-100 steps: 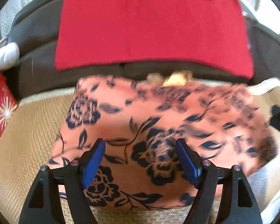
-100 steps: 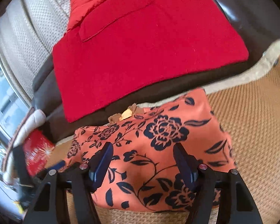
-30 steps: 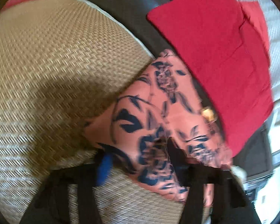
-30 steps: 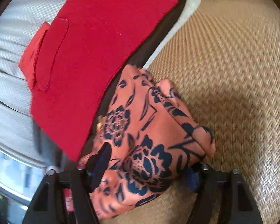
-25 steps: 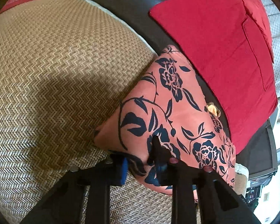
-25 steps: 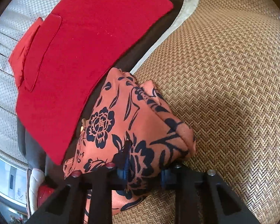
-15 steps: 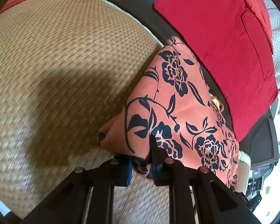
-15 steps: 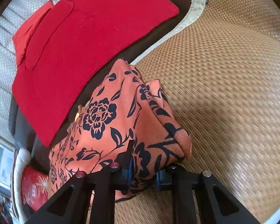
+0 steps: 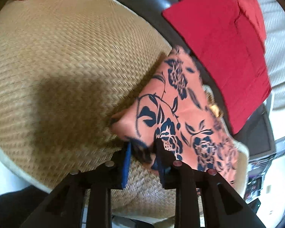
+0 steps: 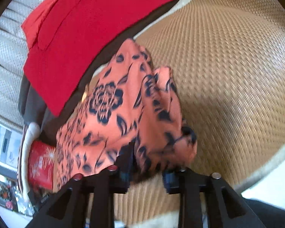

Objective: Fold small clothes

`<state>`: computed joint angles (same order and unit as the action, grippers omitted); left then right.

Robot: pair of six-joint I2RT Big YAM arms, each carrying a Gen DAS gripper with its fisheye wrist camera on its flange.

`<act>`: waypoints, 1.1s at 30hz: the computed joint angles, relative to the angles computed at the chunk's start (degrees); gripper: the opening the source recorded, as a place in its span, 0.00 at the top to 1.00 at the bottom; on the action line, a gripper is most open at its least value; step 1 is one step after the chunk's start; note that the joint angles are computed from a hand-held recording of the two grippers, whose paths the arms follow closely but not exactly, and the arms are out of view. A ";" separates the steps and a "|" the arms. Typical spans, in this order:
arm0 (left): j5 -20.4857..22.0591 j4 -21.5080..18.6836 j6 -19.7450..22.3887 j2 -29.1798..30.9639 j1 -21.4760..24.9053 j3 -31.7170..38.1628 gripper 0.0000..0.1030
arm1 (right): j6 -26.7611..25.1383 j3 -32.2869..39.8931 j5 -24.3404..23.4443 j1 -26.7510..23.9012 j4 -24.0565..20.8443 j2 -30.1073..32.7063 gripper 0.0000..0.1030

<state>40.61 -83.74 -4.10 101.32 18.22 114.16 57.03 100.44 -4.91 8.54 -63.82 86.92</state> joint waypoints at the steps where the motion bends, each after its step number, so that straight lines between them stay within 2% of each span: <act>1: 0.14 0.96 -0.02 -0.82 0.71 -0.82 0.64 | -1.04 0.62 -1.71 0.24 -0.06 -0.04 0.51; 2: -0.08 1.72 -0.52 -1.13 1.25 -0.91 0.50 | -1.92 1.63 -2.75 0.17 0.02 0.37 0.43; 3: 0.17 2.57 -1.07 -1.82 1.99 -1.72 0.40 | -3.40 3.23 -3.27 0.74 -0.15 1.09 0.43; 5: 1.35 4.07 -2.89 -2.62 2.34 -2.98 0.38 | -6.70 6.55 -4.20 1.83 -0.22 2.83 0.43; 7: 2.75 3.11 -2.20 -2.06 2.83 -2.40 0.37 | -9.86 10.70 -7.29 2.86 1.81 5.63 0.44; 8: 3.00 2.00 -1.27 -2.06 3.29 -1.82 0.34 | -11.56 14.06 -7.74 3.47 1.23 7.92 0.46; 10: 0.86 4.42 -4.23 -1.01 1.71 -0.73 0.33 | -15.79 22.54 -7.68 4.26 -1.12 13.88 0.52; 11: 0.07 6.49 -6.39 -0.80 1.01 -0.75 0.33 | -17.22 25.42 -7.64 4.54 -1.80 16.12 0.62; 13: -0.99 9.03 -8.61 -0.29 0.30 -0.27 0.32 | -18.38 35.89 -9.03 4.35 -5.17 23.60 0.64; 14: -1.89 9.91 -9.19 -0.09 -0.25 -0.03 0.32 | -18.60 39.22 -9.25 4.25 -5.20 26.17 0.64; 16: -2.95 11.10 -8.72 0.17 -1.18 0.28 0.32 | -19.39 41.05 -8.55 4.46 -6.95 27.59 0.64; 18: -4.26 12.22 -8.02 0.00 -2.15 -0.04 0.34 | -17.71 40.60 -9.66 4.19 -6.57 28.80 0.67; 19: -5.09 12.73 -7.59 -0.10 -2.53 -0.17 0.34 | -16.92 38.14 -10.24 4.22 -6.87 27.69 0.69; 20: -5.59 13.10 -7.23 -0.07 -3.02 -0.17 0.45 | -15.83 35.41 -10.86 4.02 -6.11 26.87 0.76; 21: -6.10 13.01 -6.97 0.06 -3.81 -0.41 0.62 | -14.45 33.80 -10.70 3.75 -4.26 26.26 0.81; 22: -6.37 11.68 -6.13 0.62 -3.95 0.32 0.66 | -14.43 34.75 -11.10 3.59 -4.99 26.81 0.82; 24: -5.67 12.58 -7.25 0.52 -4.03 -0.18 0.75 | -14.66 34.45 -12.71 3.24 -4.34 27.04 0.82; 29: -4.00 13.67 -3.39 -1.68 -4.36 -0.25 0.80 | -13.35 26.56 -16.83 2.27 1.73 23.19 0.82; 31: -3.05 14.08 -1.13 -3.02 -4.88 0.12 0.81 | -12.24 23.29 -19.44 1.28 3.22 20.74 0.79; 33: -1.50 14.39 1.93 -4.43 -5.24 0.52 0.82 | -11.74 22.59 -22.09 0.24 2.85 19.55 0.76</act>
